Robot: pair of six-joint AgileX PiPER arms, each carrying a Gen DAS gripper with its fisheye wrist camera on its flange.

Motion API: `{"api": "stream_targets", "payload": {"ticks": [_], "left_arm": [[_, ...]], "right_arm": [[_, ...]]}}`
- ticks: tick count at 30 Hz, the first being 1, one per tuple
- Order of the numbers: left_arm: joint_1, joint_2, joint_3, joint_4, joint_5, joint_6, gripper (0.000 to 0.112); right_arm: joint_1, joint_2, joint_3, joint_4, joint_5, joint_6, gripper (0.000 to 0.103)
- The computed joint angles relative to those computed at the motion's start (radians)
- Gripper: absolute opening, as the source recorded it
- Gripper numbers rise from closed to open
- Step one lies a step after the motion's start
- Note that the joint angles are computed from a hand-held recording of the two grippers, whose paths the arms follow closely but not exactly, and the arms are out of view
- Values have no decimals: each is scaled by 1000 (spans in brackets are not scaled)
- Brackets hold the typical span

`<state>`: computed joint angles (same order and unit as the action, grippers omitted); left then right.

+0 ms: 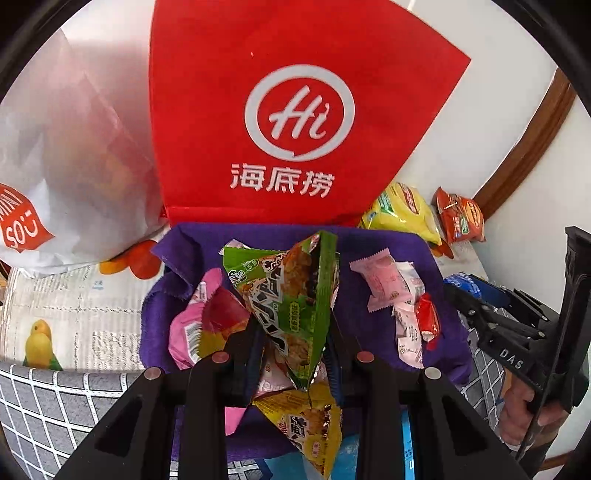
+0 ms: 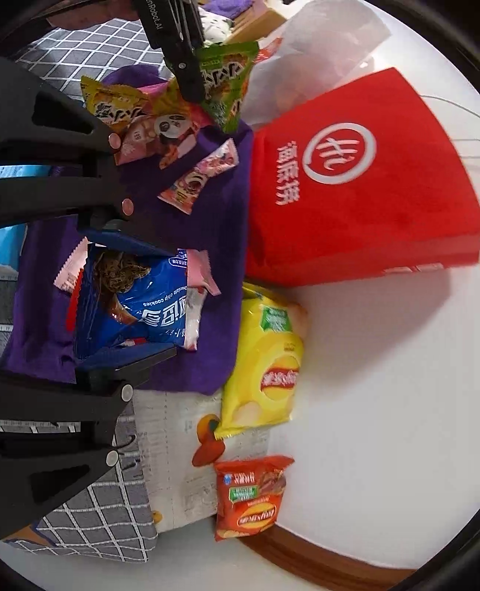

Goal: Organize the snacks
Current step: 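Lower and open right gripper on blue snack while left gripper releases green bag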

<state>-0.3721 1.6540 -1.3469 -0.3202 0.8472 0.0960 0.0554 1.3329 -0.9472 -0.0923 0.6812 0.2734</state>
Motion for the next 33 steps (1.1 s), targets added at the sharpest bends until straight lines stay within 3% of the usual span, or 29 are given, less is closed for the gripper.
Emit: {"api": "stream_targets", "payload": {"ticks": [12,33], "left_arm": [[-30,40,-9,23,16,-13,28],[-58,64,-28,45,45,-27,29]], "right_arm": [[21,72,-13,-21,11,18,46],[35,90,-21,-27,12,13,48]]}}
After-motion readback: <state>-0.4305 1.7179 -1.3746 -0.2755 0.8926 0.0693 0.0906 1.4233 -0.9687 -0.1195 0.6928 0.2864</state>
